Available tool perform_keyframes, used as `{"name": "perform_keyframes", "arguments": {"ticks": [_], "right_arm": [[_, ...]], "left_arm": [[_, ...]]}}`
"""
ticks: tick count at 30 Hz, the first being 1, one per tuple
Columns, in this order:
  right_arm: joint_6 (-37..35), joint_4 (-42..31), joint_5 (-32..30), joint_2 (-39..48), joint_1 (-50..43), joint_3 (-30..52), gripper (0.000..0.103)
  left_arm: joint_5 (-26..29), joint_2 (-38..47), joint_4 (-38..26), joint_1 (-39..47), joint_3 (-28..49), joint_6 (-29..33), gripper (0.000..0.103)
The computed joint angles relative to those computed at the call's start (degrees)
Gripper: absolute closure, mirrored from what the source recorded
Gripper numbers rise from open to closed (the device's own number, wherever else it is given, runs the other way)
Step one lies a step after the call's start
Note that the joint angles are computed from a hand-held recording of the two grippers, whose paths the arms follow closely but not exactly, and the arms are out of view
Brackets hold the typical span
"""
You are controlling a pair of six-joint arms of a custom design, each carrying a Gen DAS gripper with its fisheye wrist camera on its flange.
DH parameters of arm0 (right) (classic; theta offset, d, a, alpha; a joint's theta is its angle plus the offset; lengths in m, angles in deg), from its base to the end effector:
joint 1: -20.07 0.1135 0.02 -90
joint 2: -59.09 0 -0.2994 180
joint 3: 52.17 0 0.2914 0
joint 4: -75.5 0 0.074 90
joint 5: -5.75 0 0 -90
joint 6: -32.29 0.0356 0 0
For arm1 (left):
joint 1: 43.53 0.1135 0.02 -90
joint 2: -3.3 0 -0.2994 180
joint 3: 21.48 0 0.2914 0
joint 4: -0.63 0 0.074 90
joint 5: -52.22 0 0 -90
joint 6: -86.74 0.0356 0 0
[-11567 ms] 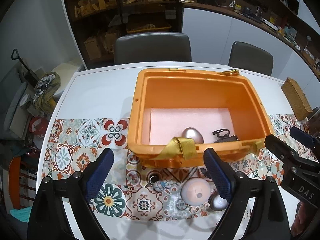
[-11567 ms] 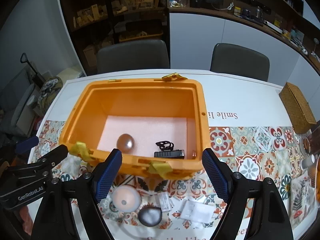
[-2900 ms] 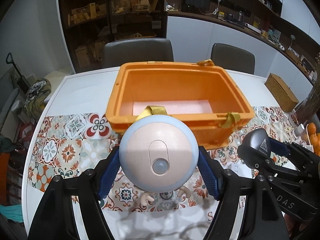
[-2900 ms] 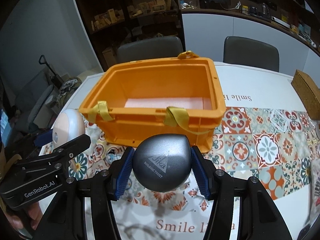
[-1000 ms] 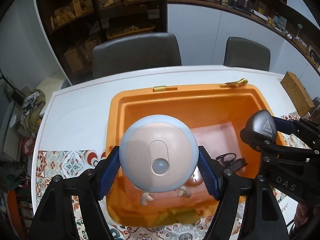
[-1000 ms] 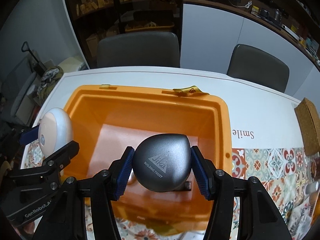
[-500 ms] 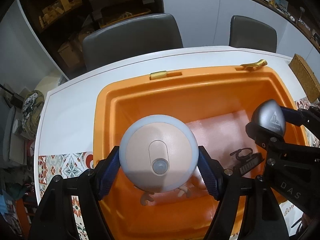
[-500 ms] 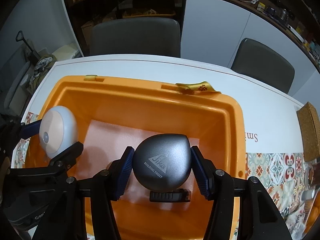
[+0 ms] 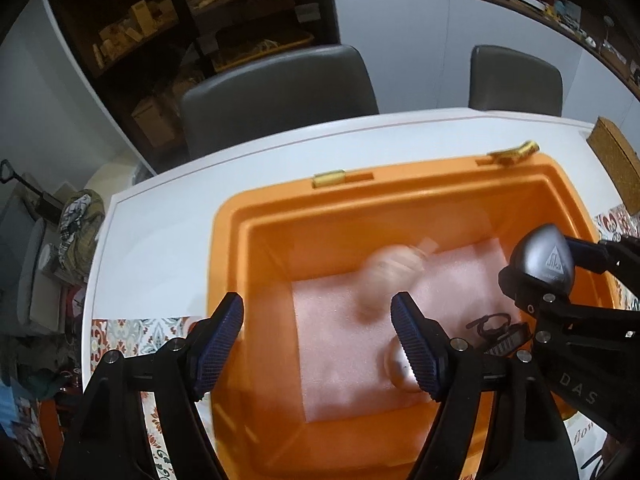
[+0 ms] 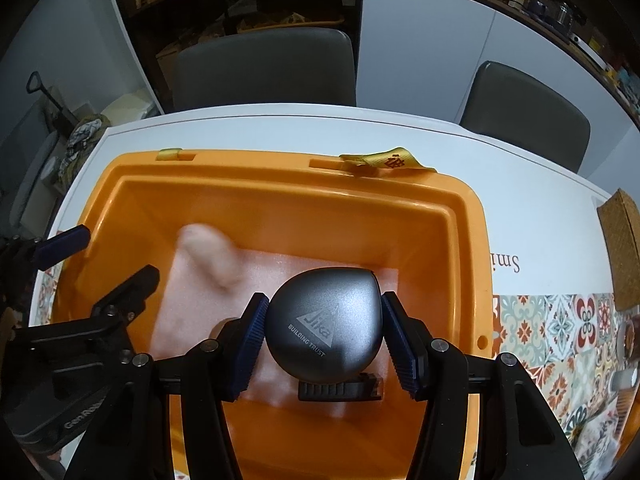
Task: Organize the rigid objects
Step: 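Lower both held objects into the crate and open both tools, then withdraw both open tools from the crate back toward the white chargers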
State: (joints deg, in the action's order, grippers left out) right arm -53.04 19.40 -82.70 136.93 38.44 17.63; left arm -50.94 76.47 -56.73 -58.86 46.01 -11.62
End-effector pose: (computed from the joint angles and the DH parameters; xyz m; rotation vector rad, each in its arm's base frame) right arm 0.2786 0.0915 0.2668 -0.3129 2.6745 0.0878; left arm 0.2650 -0.0642 0.2744 0.0873 2.6305 0.1676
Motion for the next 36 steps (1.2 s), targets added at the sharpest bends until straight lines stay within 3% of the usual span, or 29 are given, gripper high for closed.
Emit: {"name": "perform_keyframes", "arguments": {"ticks": [5,9,18,36], "right_arm": [[0.41,0.17,-0.48,-0.31,-0.23,0.24,0.046],[1.45,1.23,3.0,-2.81,0.8,-0.53,0.031],[1.72,-1.59,5.36,-8.72,1.72,-0.9,0.031],[3.22,-7.92,0.74,-26.67,-0.19,-6.34,0.031]], "left_arm": [[-0.41,-1.52,-0.89,0.77,0.06,-0.8,0.021],[0.29,-2.54,-1.85,1.38,-0.06,-1.3,0.021],[-0.06,-8.0,-5.44,-0.26,-1.46,-4.2,0.02],[-2.84,-21.76,-15.52,-8.63,-1.95,-12.98,0.015]]}}
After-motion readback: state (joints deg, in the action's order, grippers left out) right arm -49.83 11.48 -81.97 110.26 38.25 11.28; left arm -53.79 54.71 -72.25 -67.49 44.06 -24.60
